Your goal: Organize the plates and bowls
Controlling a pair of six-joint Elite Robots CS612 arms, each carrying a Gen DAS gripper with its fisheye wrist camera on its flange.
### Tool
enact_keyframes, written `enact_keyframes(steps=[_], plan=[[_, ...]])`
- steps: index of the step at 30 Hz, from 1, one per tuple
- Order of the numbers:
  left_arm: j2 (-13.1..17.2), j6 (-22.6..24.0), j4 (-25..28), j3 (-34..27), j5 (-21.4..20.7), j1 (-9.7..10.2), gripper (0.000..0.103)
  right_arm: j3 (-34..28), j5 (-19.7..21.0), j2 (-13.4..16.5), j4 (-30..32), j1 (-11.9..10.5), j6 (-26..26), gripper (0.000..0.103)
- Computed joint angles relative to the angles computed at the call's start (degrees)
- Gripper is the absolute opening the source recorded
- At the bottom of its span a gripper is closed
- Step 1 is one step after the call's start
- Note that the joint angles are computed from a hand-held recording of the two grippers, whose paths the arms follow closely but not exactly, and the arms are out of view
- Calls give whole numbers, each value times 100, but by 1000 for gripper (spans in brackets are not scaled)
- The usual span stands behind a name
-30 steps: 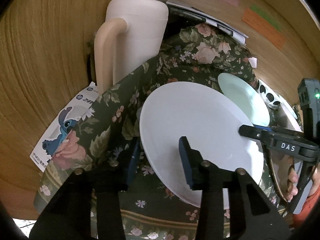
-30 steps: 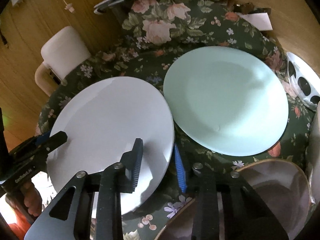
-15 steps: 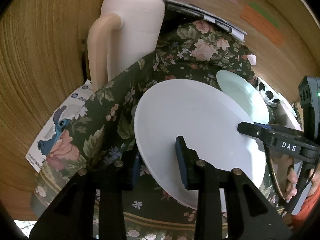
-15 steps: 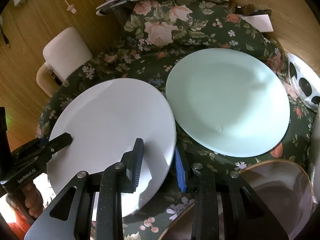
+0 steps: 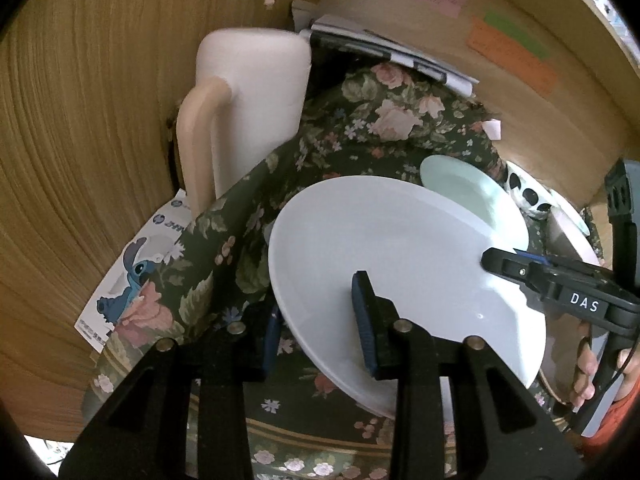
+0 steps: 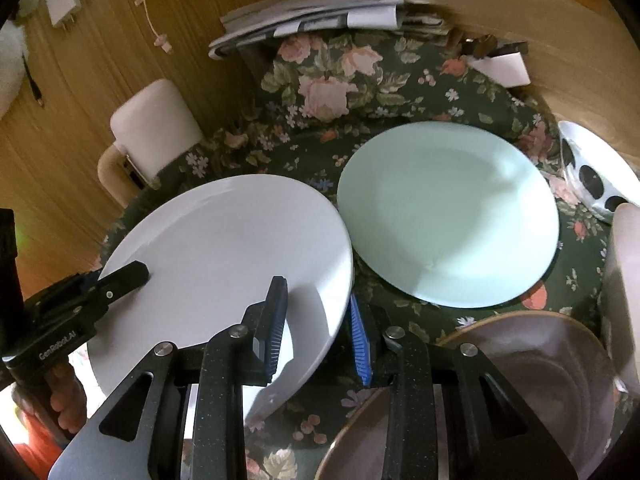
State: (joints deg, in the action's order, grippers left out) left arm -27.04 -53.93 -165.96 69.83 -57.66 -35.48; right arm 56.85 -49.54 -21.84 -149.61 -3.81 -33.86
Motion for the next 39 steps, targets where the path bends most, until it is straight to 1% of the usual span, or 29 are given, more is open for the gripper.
enact_keyframes(steps=[10,17,30,39], plan=[[14,299,-93,-135,160,-101,34,352,219,-168,-497,-153,286,27],[55,493,-211,-268,145,-168,34,570,294,-262,-908,-266,550,27],[154,884,-175,-588,185,-334,34,946,453,-374,-1590,-523,1109,27],[295,1052,-178,-860,118,-431,34,1187,479,-448,-1933,-687,1307,27]])
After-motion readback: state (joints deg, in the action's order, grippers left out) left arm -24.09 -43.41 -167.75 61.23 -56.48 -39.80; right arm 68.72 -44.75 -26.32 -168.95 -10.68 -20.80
